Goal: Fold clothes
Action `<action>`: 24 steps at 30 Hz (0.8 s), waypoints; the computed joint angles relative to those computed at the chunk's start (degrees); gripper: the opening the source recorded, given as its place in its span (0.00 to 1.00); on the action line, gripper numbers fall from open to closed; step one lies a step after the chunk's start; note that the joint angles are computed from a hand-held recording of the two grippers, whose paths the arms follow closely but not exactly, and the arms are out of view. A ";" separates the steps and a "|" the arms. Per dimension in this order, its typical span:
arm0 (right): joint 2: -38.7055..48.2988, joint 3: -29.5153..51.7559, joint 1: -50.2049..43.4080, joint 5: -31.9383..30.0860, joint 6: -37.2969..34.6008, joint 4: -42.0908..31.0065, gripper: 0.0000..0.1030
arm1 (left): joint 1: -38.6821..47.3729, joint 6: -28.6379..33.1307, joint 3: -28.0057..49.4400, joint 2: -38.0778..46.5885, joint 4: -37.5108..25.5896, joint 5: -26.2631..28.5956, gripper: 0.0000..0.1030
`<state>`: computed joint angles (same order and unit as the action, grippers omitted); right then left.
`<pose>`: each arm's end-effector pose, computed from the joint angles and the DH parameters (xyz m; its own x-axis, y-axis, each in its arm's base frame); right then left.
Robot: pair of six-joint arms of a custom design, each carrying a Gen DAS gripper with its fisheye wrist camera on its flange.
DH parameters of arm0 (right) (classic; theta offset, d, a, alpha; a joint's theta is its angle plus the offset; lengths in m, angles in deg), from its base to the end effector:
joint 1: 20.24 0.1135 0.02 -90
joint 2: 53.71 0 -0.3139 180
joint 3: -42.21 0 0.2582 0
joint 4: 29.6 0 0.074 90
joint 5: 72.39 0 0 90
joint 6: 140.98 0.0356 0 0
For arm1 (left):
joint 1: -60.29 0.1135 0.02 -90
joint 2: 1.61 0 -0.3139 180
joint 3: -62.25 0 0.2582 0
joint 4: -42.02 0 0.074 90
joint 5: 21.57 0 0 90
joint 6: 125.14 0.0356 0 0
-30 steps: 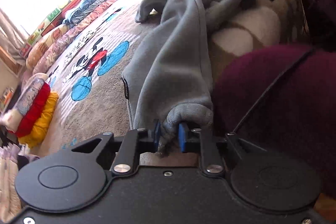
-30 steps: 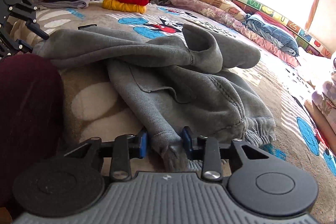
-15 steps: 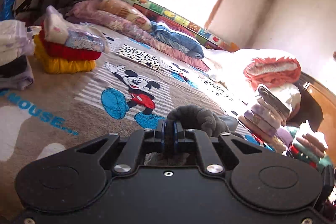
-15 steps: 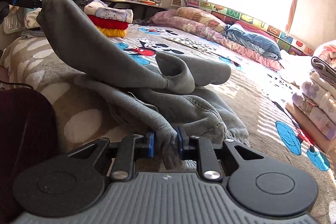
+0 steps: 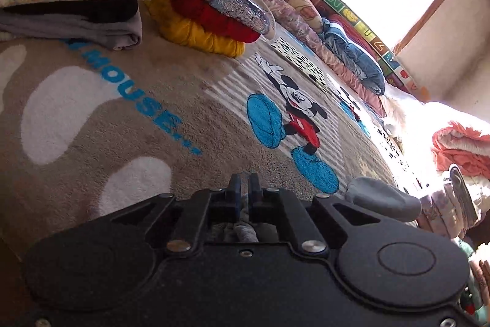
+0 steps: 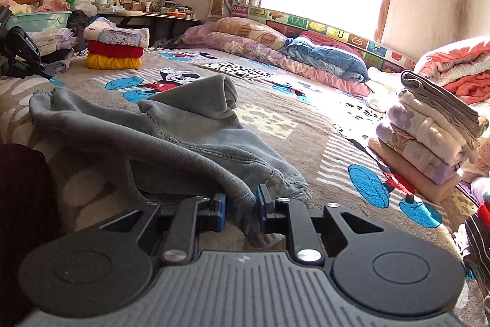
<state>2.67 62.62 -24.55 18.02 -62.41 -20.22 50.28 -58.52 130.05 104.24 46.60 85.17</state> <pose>0.1527 -0.0118 0.1742 -0.4536 -0.1645 -0.8759 -0.0085 0.9836 -0.1803 0.3914 -0.0795 0.1967 -0.6585 -0.2697 -0.7026 0.1544 0.8653 -0.4768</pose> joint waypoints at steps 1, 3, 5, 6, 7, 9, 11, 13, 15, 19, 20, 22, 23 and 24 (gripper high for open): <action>0.16 -0.08 0.18 0.08 -0.03 0.17 0.20 | -0.35 4.21 -1.31 -1.36 0.41 -0.72 0.07; -0.10 -0.26 0.92 0.62 0.02 0.41 0.20 | -0.49 11.31 -3.30 -3.70 0.52 -0.20 0.32; -1.00 -0.34 1.18 0.69 0.27 -0.16 0.20 | -0.62 19.64 -7.05 -7.11 2.37 0.81 0.51; -0.71 -0.29 0.83 0.33 0.43 0.08 0.20 | -1.10 24.65 -8.56 -8.17 2.79 0.86 0.51; -0.37 -0.22 0.40 -0.17 0.82 0.32 0.20 | -1.89 29.34 -9.59 -8.78 2.49 0.15 0.52; -0.48 -0.01 0.21 -0.51 1.84 0.15 0.20 | -3.62 38.56 -11.45 -9.98 1.73 -1.59 0.53; -0.02 0.18 -0.45 -1.40 2.95 0.59 0.20 | -5.95 47.80 -13.22 -9.68 2.42 -4.43 0.53; 0.64 0.70 -1.59 -2.88 4.49 0.80 0.20 | -8.63 56.64 -15.43 -7.61 6.80 -8.87 0.53; 1.24 1.15 -2.60 -4.01 5.88 1.01 0.20 | -11.03 65.85 -17.70 -4.39 13.52 -13.81 0.53; 2.15 1.94 -4.04 -5.39 7.16 0.98 0.20 | -13.57 77.74 -20.04 2.37 26.95 -20.01 0.54; 2.43 2.12 -4.06 -5.29 7.11 0.98 0.20 | -13.44 77.91 -19.60 3.41 28.57 -19.88 0.54; 2.69 2.22 -3.94 -5.00 6.98 1.02 0.20 | -13.03 78.61 -17.96 4.90 28.91 -19.09 0.54; 2.72 2.21 -3.85 -4.85 6.98 1.03 0.20 | -12.79 79.05 -17.00 5.50 28.44 -18.53 0.53; 2.73 2.20 -3.77 -4.72 6.98 1.03 0.20 | -12.67 78.76 -15.87 6.03 27.53 -18.47 0.46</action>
